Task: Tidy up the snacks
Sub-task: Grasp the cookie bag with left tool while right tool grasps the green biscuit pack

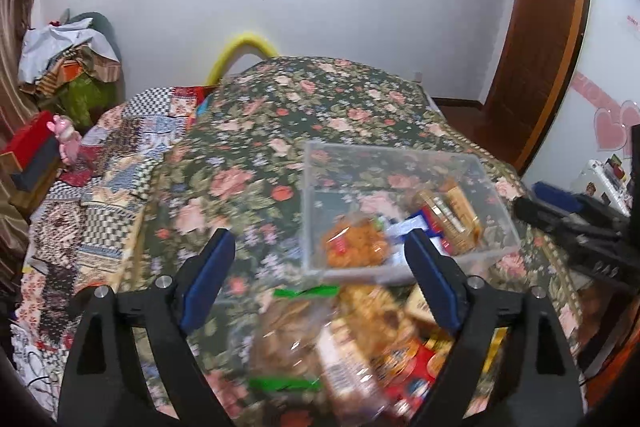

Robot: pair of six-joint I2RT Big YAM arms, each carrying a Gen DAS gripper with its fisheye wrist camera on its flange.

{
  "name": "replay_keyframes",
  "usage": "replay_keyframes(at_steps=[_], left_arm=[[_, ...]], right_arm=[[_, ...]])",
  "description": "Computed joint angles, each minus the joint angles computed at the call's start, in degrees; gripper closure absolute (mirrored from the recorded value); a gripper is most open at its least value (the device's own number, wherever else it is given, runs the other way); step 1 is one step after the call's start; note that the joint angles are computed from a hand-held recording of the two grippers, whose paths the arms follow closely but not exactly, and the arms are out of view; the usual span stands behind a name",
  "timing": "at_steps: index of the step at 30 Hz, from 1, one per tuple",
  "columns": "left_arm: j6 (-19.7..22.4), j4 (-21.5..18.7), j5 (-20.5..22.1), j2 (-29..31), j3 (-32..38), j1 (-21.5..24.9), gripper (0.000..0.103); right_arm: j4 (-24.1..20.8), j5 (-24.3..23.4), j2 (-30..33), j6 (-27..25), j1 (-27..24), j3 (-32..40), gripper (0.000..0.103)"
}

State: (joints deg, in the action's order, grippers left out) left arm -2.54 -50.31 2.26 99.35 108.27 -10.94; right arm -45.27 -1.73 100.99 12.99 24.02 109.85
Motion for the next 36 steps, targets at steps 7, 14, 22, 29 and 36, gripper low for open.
replay_keyframes(at_steps=[7,14,22,29,36], left_arm=[[0.97,-1.04,-0.59,-2.29,-5.24,2.30,0.012],[-1.19,-3.72,1.02,-0.05,-7.01,3.61,0.012],[-2.45,-3.77,2.34,2.17,-8.30,3.72,0.012],[-2.42,-2.31,3.43,3.01,-9.15,3.12,0.025],[-2.84,-0.61,3.45,2.93,-9.69,2.28,0.038]], right_arm=[[0.44,1.92,-5.17,-0.23,-0.82,-7.24,0.030],[-1.61,3.10,-8.77,2.00,-2.43,-14.79,0.030],[-4.02,0.97,-10.63,7.85,-4.26,-21.51,0.030],[-3.18,-3.33,-11.05,11.36,-5.33,-24.99,0.029],[-2.59,-1.39,-10.08,10.82,-3.78,-24.27,0.026]])
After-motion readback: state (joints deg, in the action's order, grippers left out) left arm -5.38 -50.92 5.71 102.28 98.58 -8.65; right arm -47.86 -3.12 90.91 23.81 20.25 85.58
